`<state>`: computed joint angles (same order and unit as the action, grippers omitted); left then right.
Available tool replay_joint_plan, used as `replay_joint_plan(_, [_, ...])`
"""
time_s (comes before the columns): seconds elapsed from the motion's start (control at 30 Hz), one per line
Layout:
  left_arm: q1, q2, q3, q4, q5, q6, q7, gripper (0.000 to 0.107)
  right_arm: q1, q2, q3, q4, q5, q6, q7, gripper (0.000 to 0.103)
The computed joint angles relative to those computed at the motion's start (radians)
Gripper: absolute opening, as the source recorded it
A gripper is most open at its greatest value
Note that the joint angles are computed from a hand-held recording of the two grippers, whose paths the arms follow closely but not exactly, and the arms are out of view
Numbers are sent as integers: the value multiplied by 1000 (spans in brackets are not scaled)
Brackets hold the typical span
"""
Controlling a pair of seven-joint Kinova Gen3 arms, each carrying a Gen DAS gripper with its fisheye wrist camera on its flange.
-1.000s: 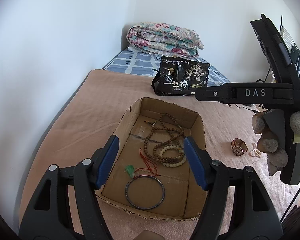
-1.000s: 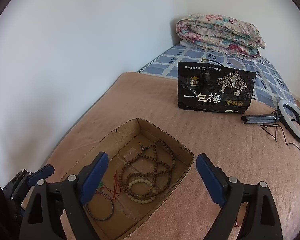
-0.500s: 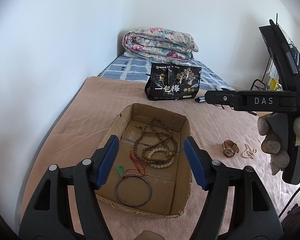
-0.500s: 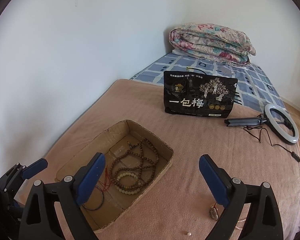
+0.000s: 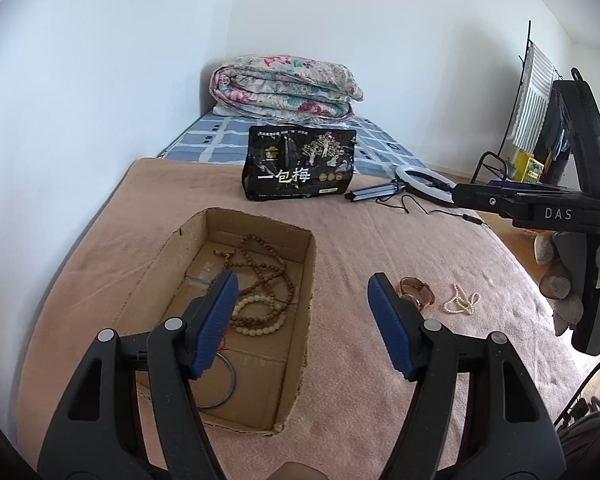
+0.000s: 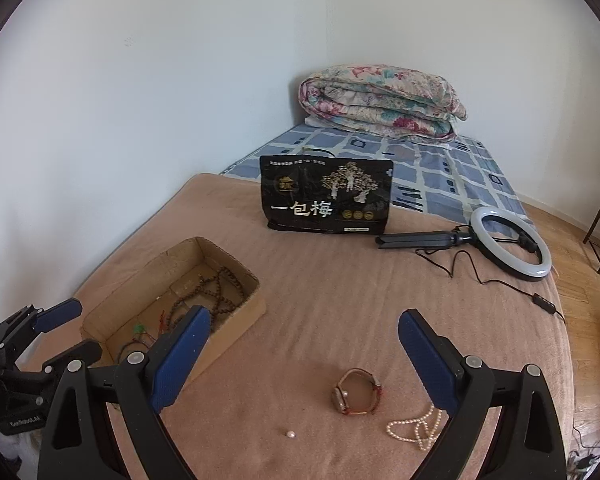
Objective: Organize jewelry
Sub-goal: 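Move both grippers toward the pearls and watch on the blanket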
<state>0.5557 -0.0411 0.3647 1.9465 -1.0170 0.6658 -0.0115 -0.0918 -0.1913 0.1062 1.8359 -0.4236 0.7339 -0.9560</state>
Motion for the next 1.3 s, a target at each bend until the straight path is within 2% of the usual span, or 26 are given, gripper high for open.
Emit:
replay_joint_plan(0.13, [28, 39, 5, -35, -2, 0, -18, 69, 27, -19, 76, 27, -25, -5, 87, 96])
replay_joint_plan(0.3, [86, 92, -20, -74, 1, -21, -36, 69, 78, -15, 159, 36, -66, 24, 180, 96])
replay_joint_plan(0.6, [192, 188, -96, -136, 36, -73, -99, 69, 193, 37, 211, 54, -132, 70, 346, 96])
replay_joint_plan(0.73, [219, 223, -133, -153, 81, -110, -140, 69, 249, 78, 207, 70, -168, 87, 408, 96])
replay_joint_plan(0.87, [233, 267, -162, -179, 153, -133, -212, 59, 306, 125, 192, 89, -206, 97, 465, 96])
replay_joint_plan(1.0, [246, 304, -196, -185, 214, -174, -257, 58, 362, 172, 161, 110, -236, 89, 513, 96])
replay_joint_plan(1.07, [248, 323, -208, -191, 251, -189, -290, 50, 387, 190, 140, 122, -246, 79, 535, 96])
replay_joint_plan(1.17, [245, 350, -223, -195, 312, -224, -341, 49, 415, 210, 111, 138, -262, 64, 560, 96])
replay_joint_plan(1.23, [243, 364, -234, -194, 346, -254, -373, 41, 426, 222, 93, 147, -272, 55, 575, 96])
replay_joint_plan(1.3, [244, 384, -244, -206, 382, -258, -410, 40, 427, 229, 74, 158, -271, 30, 582, 96])
